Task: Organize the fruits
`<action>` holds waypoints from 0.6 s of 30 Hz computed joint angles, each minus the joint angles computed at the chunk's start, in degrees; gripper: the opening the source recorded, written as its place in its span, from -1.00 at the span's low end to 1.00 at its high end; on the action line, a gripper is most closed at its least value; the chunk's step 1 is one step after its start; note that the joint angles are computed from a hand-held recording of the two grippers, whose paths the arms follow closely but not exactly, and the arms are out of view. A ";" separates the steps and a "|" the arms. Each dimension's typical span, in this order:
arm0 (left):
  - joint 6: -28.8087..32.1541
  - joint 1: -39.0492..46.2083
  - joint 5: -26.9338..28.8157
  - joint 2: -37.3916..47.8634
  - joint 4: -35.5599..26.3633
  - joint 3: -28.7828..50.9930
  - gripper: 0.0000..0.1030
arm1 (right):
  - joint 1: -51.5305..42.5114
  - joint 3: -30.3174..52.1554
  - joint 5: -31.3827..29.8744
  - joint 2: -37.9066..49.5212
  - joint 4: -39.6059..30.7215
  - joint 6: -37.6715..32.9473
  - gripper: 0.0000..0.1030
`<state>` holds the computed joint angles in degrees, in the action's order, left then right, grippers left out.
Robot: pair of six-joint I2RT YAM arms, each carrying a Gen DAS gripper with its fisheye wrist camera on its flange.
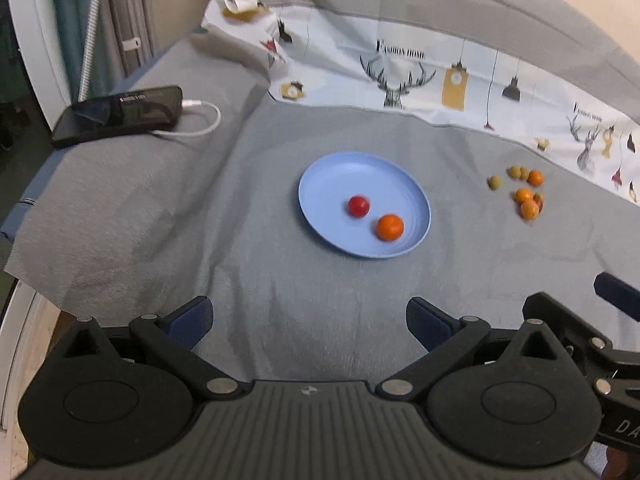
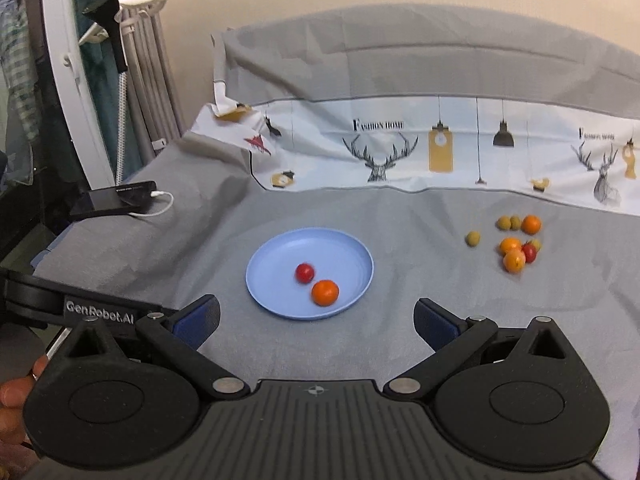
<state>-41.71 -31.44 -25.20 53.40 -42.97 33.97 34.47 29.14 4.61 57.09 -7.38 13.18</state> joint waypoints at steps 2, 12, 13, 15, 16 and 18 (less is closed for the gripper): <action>-0.74 -1.11 -1.25 -0.76 -1.29 0.42 0.99 | 0.60 -0.22 0.69 -1.30 -0.72 0.28 0.99; -2.14 -3.89 -4.43 -2.90 -4.27 1.34 0.99 | 3.02 -0.38 3.05 -3.62 -2.53 0.36 0.99; -2.11 -3.94 -4.37 -2.97 -4.26 1.29 0.99 | 3.08 -0.45 3.12 -3.78 -2.63 0.38 0.99; -2.22 -4.03 -4.15 -2.62 -4.25 1.40 0.99 | 3.18 -0.32 3.32 -3.71 -2.82 0.50 0.99; -2.01 -3.83 -3.91 -2.65 -4.09 1.34 0.99 | 3.20 -0.26 3.44 -3.72 -2.99 0.56 0.99; -2.00 -3.97 -3.97 -2.76 -3.86 1.22 0.99 | 3.23 0.05 3.60 -3.33 -3.09 0.60 0.99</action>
